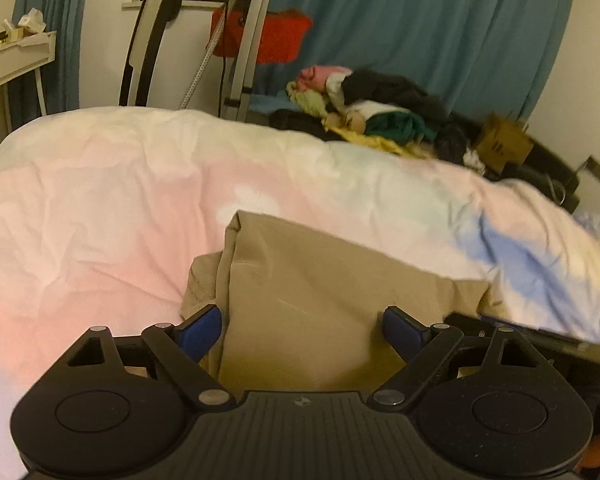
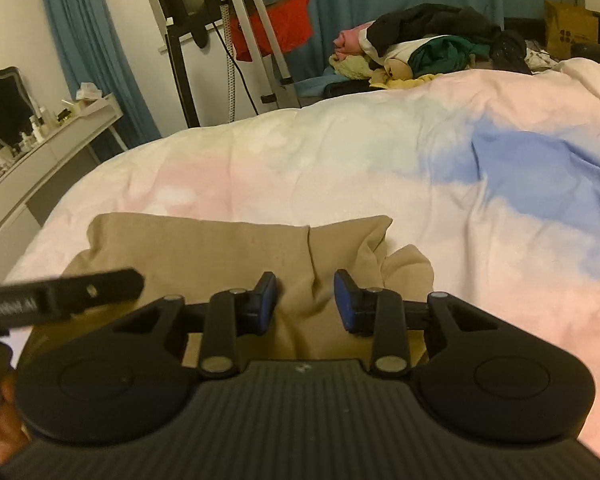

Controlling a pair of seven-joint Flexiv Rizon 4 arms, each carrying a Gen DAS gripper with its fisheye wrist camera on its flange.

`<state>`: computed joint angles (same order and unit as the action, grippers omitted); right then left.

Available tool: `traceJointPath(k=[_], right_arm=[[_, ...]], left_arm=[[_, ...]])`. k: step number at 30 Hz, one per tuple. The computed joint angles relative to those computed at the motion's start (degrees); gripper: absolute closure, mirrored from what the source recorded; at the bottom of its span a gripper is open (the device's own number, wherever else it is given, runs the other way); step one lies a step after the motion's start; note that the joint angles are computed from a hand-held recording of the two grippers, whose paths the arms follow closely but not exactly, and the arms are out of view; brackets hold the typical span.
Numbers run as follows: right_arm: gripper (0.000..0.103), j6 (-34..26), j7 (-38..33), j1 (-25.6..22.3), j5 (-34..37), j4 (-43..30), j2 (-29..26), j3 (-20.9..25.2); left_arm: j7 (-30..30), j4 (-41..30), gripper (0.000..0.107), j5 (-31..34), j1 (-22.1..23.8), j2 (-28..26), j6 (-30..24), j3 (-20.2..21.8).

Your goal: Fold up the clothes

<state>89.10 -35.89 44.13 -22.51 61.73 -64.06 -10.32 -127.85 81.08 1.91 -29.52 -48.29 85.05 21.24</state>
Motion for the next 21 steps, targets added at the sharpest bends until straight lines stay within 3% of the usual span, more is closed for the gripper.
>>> traceJointPath(k=[5, 8, 12, 16, 21], right_arm=[[0.066, 7.0, 2.2, 3.9, 2.9, 10.1, 5.8, -4.1], [0.066, 11.0, 1.6, 9.3, 6.4, 17.9, 9.7, -9.7], [0.066, 12.0, -0.7, 14.5, 11.2, 24.2, 12.6, -14.0], [0.066, 9.2, -3.4, 14.3, 11.5, 26.7, 14.5, -12.4], [0.067, 7.1, -4.5, 11.1, 9.5, 25.8, 13.8, -8.0]], left_arm=[[-0.9, 4.0, 0.018, 1.3, -2.5, 2.8, 1.4, 1.8], [-2.1, 7.3, 0.018, 2.3, -5.4, 5.2, 2.4, 3.9], [-4.8, 11.6, 0.018, 3.5, -10.9, 7.6, 3.3, 8.5], [-8.7, 13.0, 0.018, 5.0, -15.7, 8.0, -0.2, 12.7], [-12.0, 13.5, 0.018, 8.3, -15.9, 9.4, -2.8, 12.0]])
